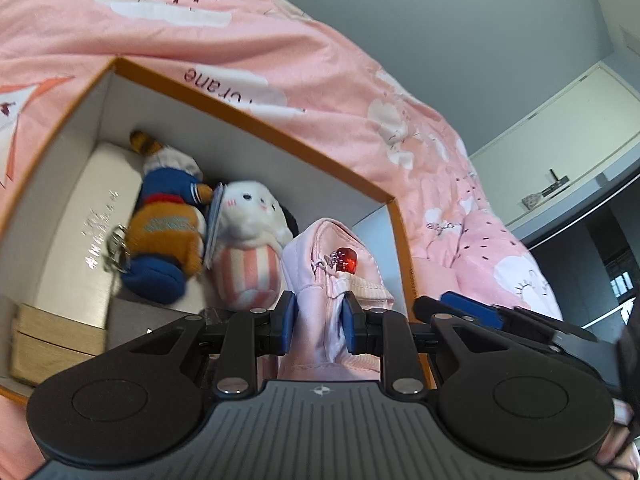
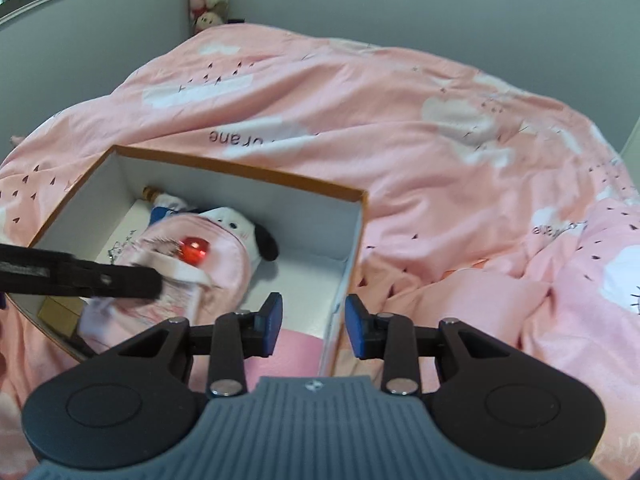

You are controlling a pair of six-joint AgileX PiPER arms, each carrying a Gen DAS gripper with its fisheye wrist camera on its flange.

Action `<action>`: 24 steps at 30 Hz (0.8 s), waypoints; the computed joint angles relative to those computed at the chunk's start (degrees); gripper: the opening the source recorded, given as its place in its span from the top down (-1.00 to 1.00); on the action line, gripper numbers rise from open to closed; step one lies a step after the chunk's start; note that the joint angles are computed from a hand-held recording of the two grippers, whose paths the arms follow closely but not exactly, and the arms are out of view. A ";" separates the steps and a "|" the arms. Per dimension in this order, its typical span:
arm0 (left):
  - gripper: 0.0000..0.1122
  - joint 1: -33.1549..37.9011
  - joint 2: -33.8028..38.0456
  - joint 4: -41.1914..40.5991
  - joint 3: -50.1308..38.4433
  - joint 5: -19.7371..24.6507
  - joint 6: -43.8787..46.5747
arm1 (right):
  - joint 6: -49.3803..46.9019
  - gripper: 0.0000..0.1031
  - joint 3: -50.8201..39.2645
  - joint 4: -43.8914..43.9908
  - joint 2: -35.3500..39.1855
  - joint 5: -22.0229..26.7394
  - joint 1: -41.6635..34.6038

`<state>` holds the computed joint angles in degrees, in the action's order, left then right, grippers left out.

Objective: Organize objects
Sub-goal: 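Lower the pink case and pink pouch into the box and open both tools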

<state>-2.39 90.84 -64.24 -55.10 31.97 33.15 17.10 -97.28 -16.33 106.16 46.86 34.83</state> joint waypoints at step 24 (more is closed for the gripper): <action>-0.10 -11.07 9.39 24.18 -6.80 -2.92 -19.73 | 5.48 0.11 11.69 -1.83 -3.84 -5.06 -1.74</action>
<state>-13.46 100.24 -40.06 -61.91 29.05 13.43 22.58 -85.59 -18.16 102.32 41.79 33.09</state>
